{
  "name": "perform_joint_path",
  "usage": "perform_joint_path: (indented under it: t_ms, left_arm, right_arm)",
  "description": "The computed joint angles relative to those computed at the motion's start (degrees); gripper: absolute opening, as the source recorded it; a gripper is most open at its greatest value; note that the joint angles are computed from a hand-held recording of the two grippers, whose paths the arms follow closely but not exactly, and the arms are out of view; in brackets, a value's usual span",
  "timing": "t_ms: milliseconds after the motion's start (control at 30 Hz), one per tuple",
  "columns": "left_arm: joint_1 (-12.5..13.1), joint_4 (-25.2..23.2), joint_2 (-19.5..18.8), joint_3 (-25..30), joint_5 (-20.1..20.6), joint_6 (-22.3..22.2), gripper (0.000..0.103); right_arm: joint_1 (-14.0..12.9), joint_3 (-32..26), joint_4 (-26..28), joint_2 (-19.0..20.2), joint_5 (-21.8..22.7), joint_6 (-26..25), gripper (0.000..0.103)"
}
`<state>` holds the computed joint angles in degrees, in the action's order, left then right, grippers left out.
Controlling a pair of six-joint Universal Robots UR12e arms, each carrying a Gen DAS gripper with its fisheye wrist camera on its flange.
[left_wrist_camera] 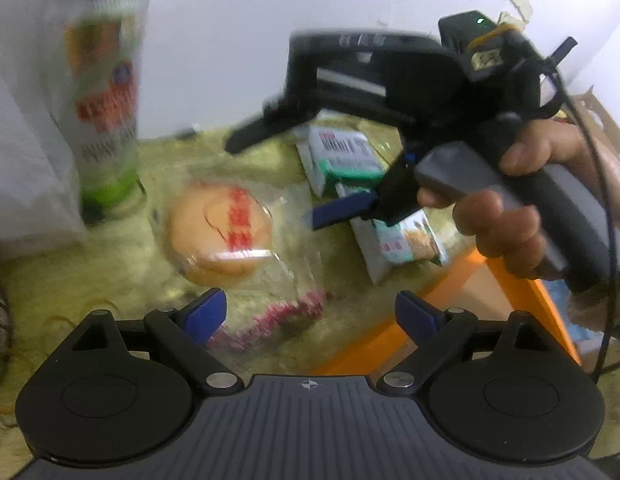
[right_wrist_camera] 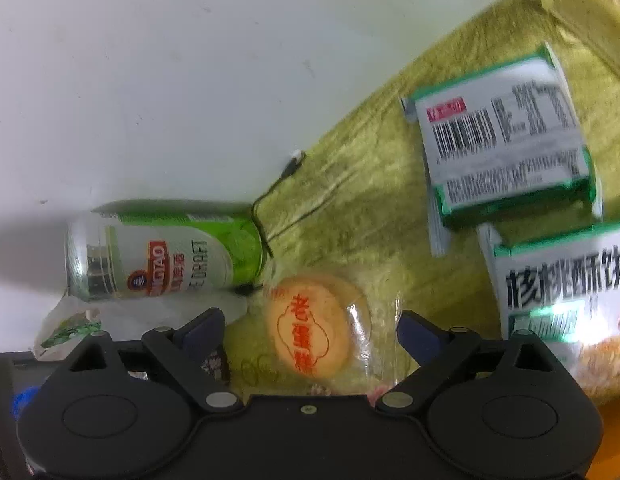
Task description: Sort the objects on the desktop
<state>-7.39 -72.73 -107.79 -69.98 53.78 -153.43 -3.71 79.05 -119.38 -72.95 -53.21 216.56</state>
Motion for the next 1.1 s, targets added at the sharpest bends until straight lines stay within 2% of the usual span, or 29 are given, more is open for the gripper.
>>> perform_joint_path:
  t_ms: [67, 200, 267, 367, 500, 633, 700, 800, 900, 967, 1100]
  left_arm:
    - [0.01, 4.49, 0.25, -0.93, 1.17, -2.32, 0.092]
    - [-1.11, 11.38, -1.93, -0.41, 7.88, -7.71, 0.093]
    - [-1.53, 9.27, -3.32, 1.08, 10.04, -8.97, 0.092]
    - [-1.79, 5.47, -4.19, 2.31, 10.34, -8.64, 0.091]
    - [-1.58, 2.06, -3.33, 2.21, 7.1, -6.23, 0.091]
    - [-1.1, -1.49, -2.53, 2.04, 4.52, -4.78, 0.091]
    - [-0.87, -1.39, -2.01, 1.44, 3.78, -4.44, 0.091]
    - [-0.36, 2.11, -1.0, -0.05, 3.51, -7.19, 0.091]
    - [-0.12, 6.37, -0.91, -0.77, 4.96, -12.28, 0.091]
    - [-0.3, 7.33, -1.38, -0.47, 6.7, -14.97, 0.088]
    - [-1.09, 7.81, -2.13, -0.01, 10.59, -16.92, 0.082]
  right_arm:
    - [-0.06, 0.18, -0.52, -0.35, -0.86, -0.09, 0.093]
    - [-0.61, 0.86, -0.37, -1.06, -0.15, 0.37, 0.093]
    - [-0.72, 0.82, 0.2, -1.07, -0.01, 0.43, 0.093]
    - [-0.09, -0.16, 0.51, -0.01, 0.26, -0.02, 0.093]
    - [0.79, -0.58, -0.15, 1.08, 0.56, 0.71, 0.093]
    - [1.04, -0.63, -0.18, 0.88, -0.51, -0.71, 0.093]
    - [1.0, -0.79, 0.43, 0.73, -0.67, -1.7, 0.093]
    - [0.89, -0.66, 1.14, 0.14, -0.95, -3.45, 0.09]
    - [1.01, -0.7, 1.93, -0.41, -2.66, -5.62, 0.089]
    - [1.0, -0.72, 2.49, -0.63, -3.03, -6.54, 0.087]
    - [1.11, -0.66, 3.15, -0.77, -3.09, -6.81, 0.079]
